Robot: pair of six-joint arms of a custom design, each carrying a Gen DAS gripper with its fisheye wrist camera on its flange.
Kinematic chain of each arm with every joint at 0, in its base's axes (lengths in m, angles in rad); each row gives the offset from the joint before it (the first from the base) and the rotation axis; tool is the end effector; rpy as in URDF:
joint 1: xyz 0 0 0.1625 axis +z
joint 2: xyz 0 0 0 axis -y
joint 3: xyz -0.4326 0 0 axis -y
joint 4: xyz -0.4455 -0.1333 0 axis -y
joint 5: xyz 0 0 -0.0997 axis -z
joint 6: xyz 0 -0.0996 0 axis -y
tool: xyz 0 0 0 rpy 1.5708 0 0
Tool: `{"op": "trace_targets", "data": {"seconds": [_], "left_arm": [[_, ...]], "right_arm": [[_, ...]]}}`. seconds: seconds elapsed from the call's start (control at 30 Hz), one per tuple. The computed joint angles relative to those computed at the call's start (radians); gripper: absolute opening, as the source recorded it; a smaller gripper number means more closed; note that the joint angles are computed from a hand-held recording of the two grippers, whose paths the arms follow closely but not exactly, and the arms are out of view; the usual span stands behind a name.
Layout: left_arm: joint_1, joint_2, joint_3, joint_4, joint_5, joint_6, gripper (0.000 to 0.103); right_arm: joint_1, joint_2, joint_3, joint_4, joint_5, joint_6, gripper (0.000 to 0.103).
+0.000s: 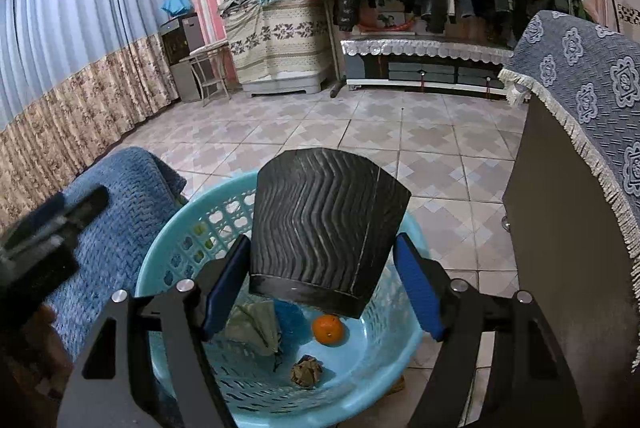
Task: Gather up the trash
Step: 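Open left tool to drop beige cloth into the basket, then open right tool to drop black cup into the basket, then move both tools back to the gold tray and orange bag on the rug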
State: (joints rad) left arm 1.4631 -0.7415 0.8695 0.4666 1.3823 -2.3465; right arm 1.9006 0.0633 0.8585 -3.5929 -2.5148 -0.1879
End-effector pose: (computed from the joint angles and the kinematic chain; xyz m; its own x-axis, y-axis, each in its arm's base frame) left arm 0.0666 -0.7979 0.2604 -0.6525 0.3635 -0.6649 0.7513 0.4248 -0.5051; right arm 0.3083 -0.7382 -0.1574 -0.7474 0.4043 0.5272 -0.2916 0.5134 -0.8071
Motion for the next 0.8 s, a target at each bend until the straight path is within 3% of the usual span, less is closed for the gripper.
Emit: {"op": "trace_targets", "data": {"seconds": [0.23, 0.57, 0.8], "left_arm": [[0.025, -0.041, 0.022, -0.056, -0.047, -0.019, 0.097], [0.031, -0.072, 0.055, -0.100, -0.055, -0.020, 0.097], [0.039, -0.066, 0.034, -0.079, -0.065, -0.037, 0.097]], "right_arm": [[-0.009, 0.032, -0.063, 0.086, 0.036, 0.021, 0.072], [-0.014, 0.076, -0.144, 0.140, 0.038, 0.012, 0.073], [-0.012, 0.078, -0.145, 0.133, 0.026, 0.026, 0.085]]}}
